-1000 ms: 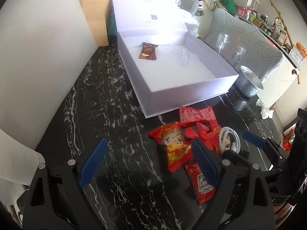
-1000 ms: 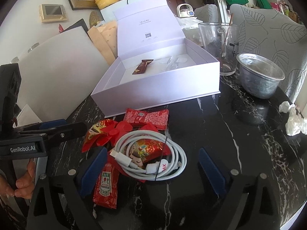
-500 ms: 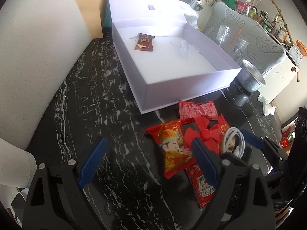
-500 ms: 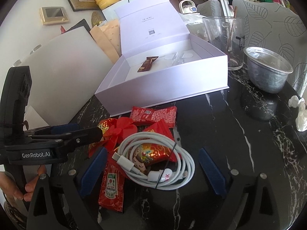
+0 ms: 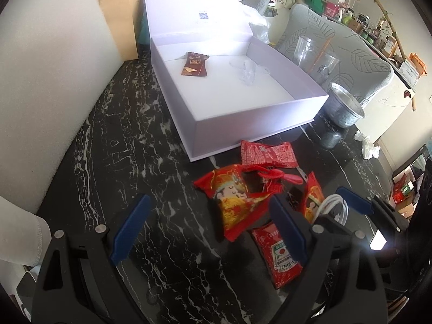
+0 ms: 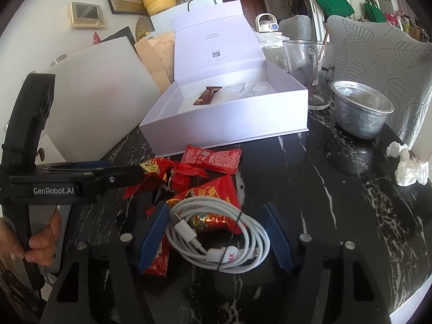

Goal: Organize objects

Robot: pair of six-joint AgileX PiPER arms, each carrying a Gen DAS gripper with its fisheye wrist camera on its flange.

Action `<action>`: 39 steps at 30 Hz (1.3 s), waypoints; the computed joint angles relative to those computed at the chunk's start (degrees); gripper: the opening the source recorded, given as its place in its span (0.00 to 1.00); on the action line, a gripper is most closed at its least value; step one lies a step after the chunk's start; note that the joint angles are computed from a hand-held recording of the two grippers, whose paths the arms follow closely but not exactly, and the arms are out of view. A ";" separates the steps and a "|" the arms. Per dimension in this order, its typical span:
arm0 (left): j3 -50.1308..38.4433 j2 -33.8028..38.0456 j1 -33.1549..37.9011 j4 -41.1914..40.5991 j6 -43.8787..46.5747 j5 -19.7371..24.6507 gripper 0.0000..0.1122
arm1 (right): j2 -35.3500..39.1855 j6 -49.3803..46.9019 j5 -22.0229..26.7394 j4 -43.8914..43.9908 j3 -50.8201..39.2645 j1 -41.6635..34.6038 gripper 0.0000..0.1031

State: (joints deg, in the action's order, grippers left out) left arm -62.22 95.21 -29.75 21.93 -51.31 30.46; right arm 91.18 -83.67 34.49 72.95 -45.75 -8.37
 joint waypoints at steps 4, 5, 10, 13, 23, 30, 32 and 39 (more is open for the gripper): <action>0.09 -0.38 0.01 -2.52 2.78 0.47 0.80 | -1.95 -1.81 1.88 0.06 1.90 -2.17 0.68; 0.25 -0.53 0.07 -3.71 3.87 0.38 0.80 | -2.47 -1.90 2.10 -0.03 2.25 -2.52 0.68; 1.88 -2.14 -1.32 -4.76 3.73 0.11 0.80 | -5.16 -4.75 3.59 0.70 4.52 -4.40 0.67; 2.41 -2.72 -2.79 -4.53 3.35 -0.14 0.80 | -5.54 -4.66 3.50 -0.21 5.29 -4.21 0.66; 0.38 1.04 -8.01 -2.12 -0.72 1.86 0.80 | -7.21 -7.29 2.95 -1.93 7.88 -6.89 0.66; -0.22 2.53 -9.31 -2.71 -0.17 2.54 0.80 | -8.13 -11.58 1.08 -1.06 10.27 -6.40 0.77; -0.67 3.16 -9.54 -2.87 0.13 2.71 0.80 | -7.98 -12.45 1.06 -0.63 10.64 -6.39 0.77; -3.45 5.29 -12.29 2.14 -3.75 5.80 0.67 | -7.51 -13.12 1.38 0.36 11.24 -7.41 0.77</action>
State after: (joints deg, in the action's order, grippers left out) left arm -65.67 100.50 -42.03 24.07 -55.05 36.26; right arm 83.67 -96.79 35.87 73.31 -34.51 -15.78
